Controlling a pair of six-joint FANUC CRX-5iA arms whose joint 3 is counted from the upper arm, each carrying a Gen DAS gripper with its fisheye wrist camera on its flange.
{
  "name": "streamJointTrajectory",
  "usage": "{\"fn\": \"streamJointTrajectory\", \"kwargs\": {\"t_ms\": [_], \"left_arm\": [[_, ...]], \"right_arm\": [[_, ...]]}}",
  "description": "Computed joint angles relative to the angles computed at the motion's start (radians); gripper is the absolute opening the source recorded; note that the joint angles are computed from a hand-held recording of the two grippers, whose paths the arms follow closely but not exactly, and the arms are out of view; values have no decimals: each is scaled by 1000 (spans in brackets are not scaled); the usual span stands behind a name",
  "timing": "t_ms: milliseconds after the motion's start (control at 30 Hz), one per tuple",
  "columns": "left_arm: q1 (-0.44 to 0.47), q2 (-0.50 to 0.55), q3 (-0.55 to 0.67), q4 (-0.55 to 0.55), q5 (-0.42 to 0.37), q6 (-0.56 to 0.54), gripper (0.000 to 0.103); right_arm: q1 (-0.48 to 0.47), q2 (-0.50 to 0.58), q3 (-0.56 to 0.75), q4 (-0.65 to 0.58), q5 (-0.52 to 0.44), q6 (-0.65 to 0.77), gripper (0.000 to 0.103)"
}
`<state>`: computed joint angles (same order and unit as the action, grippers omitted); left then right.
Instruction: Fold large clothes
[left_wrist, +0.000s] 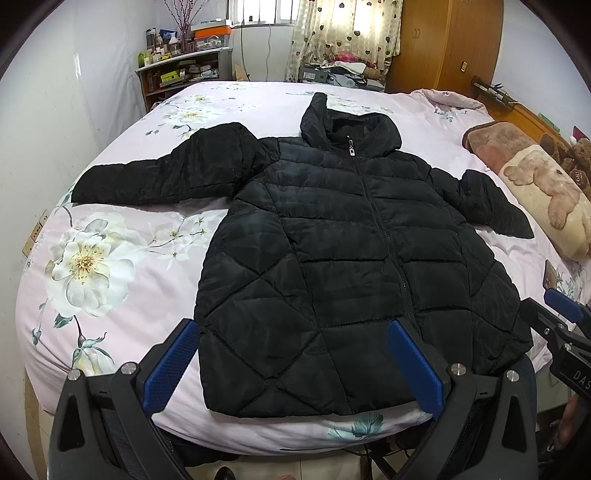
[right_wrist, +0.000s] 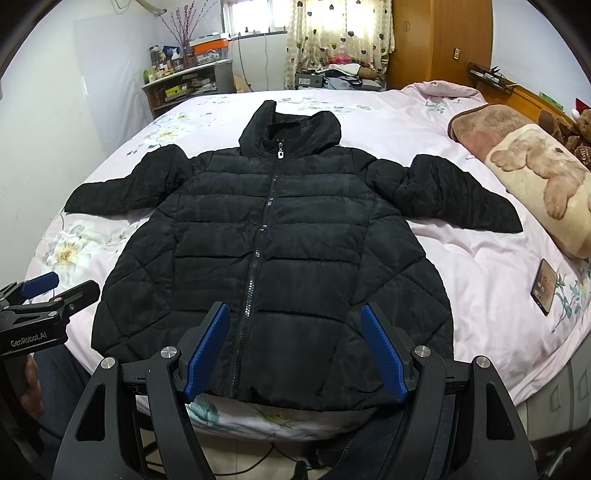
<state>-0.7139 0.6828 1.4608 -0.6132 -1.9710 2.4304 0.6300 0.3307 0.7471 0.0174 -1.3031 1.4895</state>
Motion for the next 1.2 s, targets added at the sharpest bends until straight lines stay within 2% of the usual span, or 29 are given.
{"fn": "streamJointTrajectory", "kwargs": {"t_ms": [767, 1033, 1200], "left_arm": [[22, -2, -23, 46, 15, 11, 103], [38, -28, -85, 81, 51, 37, 103], [55, -66, -166, 96, 94, 64, 103]], "right_arm": [[-7, 21, 21, -6, -22, -1, 73], [-7, 42, 47, -7, -43, 1, 73], [-10, 65, 76, -13, -59, 6, 73]]}}
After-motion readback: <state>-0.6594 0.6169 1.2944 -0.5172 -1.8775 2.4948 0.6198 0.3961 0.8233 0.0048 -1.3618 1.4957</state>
